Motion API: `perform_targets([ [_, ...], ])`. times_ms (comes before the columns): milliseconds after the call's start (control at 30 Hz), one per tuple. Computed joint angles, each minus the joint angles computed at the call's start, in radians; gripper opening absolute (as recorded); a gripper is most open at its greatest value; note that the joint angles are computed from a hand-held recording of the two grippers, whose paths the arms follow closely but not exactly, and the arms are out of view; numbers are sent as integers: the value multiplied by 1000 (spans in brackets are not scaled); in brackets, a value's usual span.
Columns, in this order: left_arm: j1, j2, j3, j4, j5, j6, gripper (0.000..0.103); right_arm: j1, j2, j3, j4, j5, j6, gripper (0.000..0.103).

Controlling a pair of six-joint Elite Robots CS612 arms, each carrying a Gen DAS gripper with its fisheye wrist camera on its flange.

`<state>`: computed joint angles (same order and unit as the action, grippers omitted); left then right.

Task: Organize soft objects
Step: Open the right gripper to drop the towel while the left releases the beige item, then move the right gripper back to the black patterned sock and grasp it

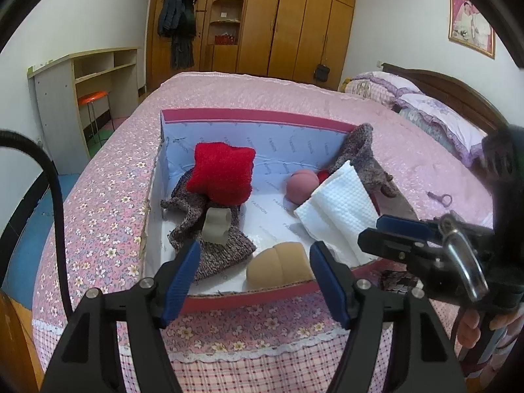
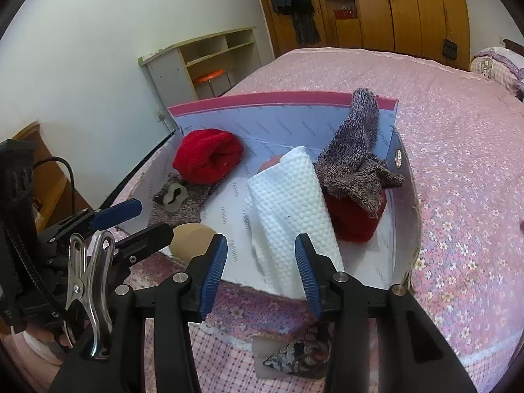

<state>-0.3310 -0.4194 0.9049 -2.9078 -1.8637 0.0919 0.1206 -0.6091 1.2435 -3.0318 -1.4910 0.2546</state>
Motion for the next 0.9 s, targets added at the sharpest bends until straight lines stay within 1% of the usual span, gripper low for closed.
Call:
perform_targets([
  [333,5,-38,73,-48,-13,-10,73,10,-34,72,-104,-1,17,44],
  [767,8,-83,169,-93,-36,-3,73,17,-64,152,-175,-23,33,44],
  [900,9,-91,187,-100,-41,-2,73,18,-71,178,-190,-41,39,44],
])
